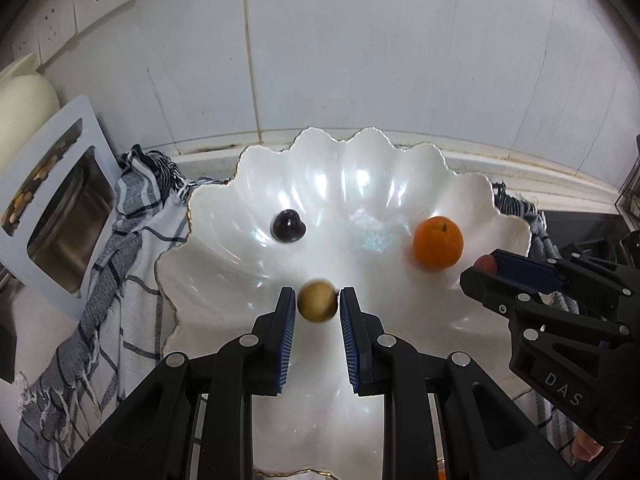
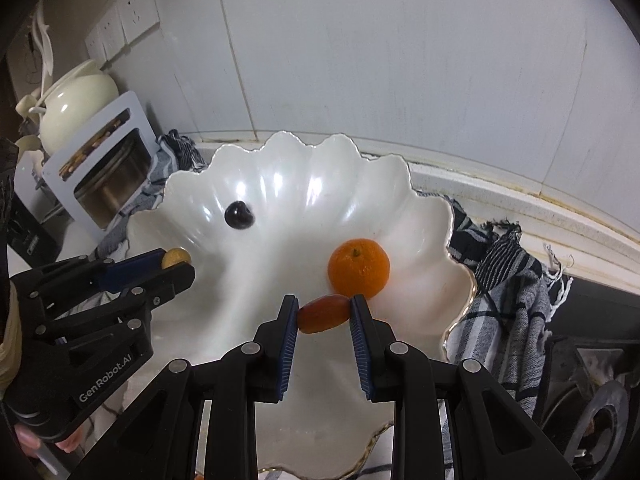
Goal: Organize fruits
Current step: 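Open both tools to release the round fruit and date into the bowl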
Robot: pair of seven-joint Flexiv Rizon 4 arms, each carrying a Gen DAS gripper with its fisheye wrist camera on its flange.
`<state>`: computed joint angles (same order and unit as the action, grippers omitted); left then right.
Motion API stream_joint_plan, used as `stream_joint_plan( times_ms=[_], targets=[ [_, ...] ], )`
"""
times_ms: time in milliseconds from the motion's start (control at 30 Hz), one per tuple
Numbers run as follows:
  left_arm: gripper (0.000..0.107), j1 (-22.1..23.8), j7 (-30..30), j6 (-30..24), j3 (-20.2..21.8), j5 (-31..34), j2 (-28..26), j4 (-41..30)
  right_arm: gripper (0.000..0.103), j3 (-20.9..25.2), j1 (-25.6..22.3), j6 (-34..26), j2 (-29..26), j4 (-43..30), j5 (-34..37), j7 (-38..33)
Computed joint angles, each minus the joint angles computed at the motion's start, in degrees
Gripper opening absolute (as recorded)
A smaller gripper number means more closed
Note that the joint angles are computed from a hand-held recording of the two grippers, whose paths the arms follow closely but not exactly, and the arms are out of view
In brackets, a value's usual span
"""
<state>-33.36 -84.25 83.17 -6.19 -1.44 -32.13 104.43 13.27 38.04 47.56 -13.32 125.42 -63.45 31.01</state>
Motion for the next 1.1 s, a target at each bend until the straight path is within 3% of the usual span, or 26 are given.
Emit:
stream_joint_plan(
  times_ms=[100,200,433,733,833,1100],
  targets=[
    [0.036,-0.07,-0.25,-0.38,0.2,0.04,0.02,-0.09,0.03,-0.04,-0.25,0.72,-0.24,0.08,0.42,-0.28],
    [0.043,-0.67,-1.07,-0.39,1.19,0.52,0.31,-0.04,0.044,-0.05,-0.15,0.45,-0.42,0.07,1.31,-0.37],
    [0.054,-0.4,-2.06,2.09,1.48,1.41,2.99,2.78,0.044,0.79,0.97,-2.76,0.89,0.5,1.83,0.82],
    [0.062,-4.94,-6.71,8.79,8.39,6.19,8.71,7.87,0.044,3.51,4.08,-11.82,3.17,-0.94,2.54,-0.6],
    [0.064,-8.49,-8.86,10.57,12.99,8.41,10.44,9.08,0.044,4.39,5.38,-14.84,3.72,-1.67,2.3,-0.32],
    [0.068,-8.46,-8.53,15.55,13.5,8.41,16.3,15.31,0.044,6.56,8.7,-21.19,5.02,-3.3,1.38,0.89]
  ],
)
